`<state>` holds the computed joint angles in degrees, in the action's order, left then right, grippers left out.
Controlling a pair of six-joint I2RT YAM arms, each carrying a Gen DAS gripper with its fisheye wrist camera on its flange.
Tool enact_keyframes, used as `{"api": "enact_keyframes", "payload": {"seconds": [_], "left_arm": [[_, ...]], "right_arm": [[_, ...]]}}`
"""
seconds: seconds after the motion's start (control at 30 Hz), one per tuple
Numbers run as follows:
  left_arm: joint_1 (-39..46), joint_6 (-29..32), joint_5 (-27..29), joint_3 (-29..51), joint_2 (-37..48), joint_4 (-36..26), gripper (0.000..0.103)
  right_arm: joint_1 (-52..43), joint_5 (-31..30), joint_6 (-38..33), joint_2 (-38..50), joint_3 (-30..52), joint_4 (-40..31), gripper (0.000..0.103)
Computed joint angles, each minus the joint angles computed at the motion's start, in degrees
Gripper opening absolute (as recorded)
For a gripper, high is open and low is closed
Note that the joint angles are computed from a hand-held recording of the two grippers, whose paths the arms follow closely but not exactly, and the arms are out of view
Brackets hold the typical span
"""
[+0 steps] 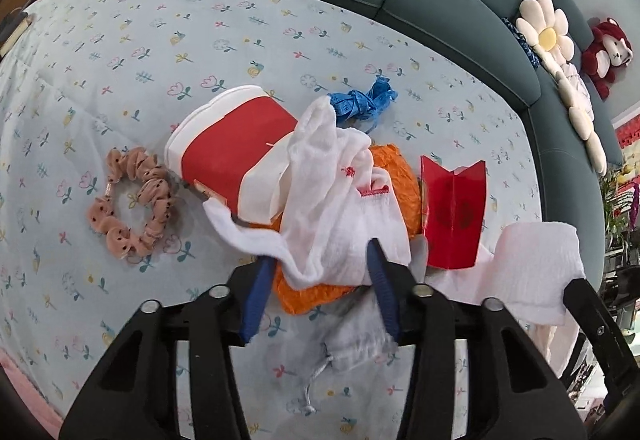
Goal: Collect trash
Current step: 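Grasp white tissues with the left tool while the right tool grasps a white wipe, then carry the tissues and wipe over the bin and open both tools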
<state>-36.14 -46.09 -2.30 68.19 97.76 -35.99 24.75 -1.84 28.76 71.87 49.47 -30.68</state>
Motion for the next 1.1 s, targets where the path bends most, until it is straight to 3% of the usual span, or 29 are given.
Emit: {"api": "enact_keyframes", "payload": {"seconds": [0.07, 0.2, 0.57, 0.87, 1.1], "left_arm": [[0.24, 0.49, 0.92, 0.25, 0.76, 0.54, 0.02], [-0.26, 1.06, 0.2, 0.23, 0.27, 0.97, 0.01], [-6.07, 1.17, -3.94, 6.31, -4.2, -3.19, 0.008], [-14.28, 2.53, -9.12, 22.76, -0.97, -10.34, 0.008], [-20.45, 3.45, -11.83, 36.13, 5.8, -15.36, 0.008]], "right_arm": [[-0.16, -0.23, -0.08, 0.61, -0.09, 0.34, 0.002], [-0.36, -0.59, -0.06, 0.7, -0.09, 0.24, 0.002], [-2.27, -0.22, -1.02, -5.53, 1.57, -3.43, 0.002], [-10.01, -1.32, -4.75, -14.25, 5.27, -9.83, 0.002], [-23.72, -7.56, -10.22, -21.77, 6.66, -15.48, 0.002]]}}
